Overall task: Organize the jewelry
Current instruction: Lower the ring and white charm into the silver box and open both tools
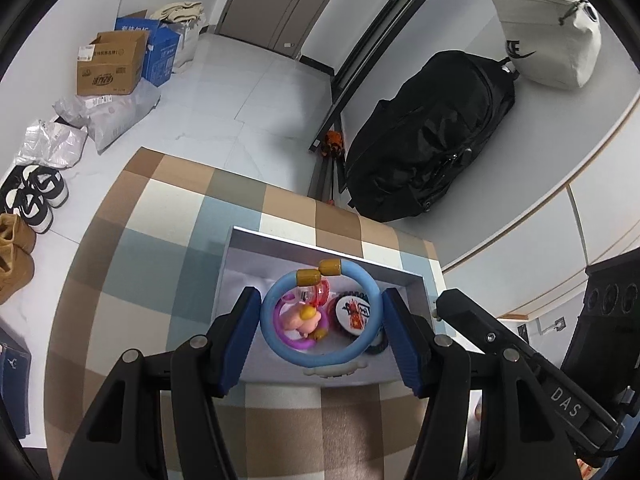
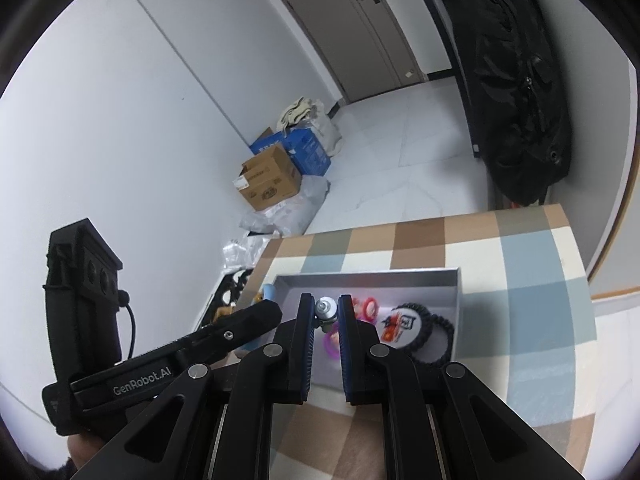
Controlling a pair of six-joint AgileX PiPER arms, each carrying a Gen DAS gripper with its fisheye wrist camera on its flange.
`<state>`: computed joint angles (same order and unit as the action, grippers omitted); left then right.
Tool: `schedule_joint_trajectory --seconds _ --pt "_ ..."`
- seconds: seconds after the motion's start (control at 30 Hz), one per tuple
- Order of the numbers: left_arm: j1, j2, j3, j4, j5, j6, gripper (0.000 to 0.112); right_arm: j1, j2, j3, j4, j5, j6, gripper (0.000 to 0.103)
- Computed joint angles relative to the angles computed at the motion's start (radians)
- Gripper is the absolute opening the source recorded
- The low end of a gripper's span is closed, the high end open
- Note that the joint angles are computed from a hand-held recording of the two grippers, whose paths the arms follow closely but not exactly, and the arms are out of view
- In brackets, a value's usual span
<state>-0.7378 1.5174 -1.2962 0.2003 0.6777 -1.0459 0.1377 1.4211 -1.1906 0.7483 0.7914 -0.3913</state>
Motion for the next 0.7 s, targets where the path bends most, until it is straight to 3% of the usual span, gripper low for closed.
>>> schedule_joint_trajectory --seconds 0.23,0.7 --pt "0.024 0.054 -0.051 -0.064 0.010 0.075 0.057 -0.001 0.057 -0.052 -0.067 0.006 0.010 0.011" --pt "0.063 0.116 -0.098 -0.184 0.038 0.191 0.057 -0.043 0.143 -0.095 -0.032 0.058 -0.002 0.011"
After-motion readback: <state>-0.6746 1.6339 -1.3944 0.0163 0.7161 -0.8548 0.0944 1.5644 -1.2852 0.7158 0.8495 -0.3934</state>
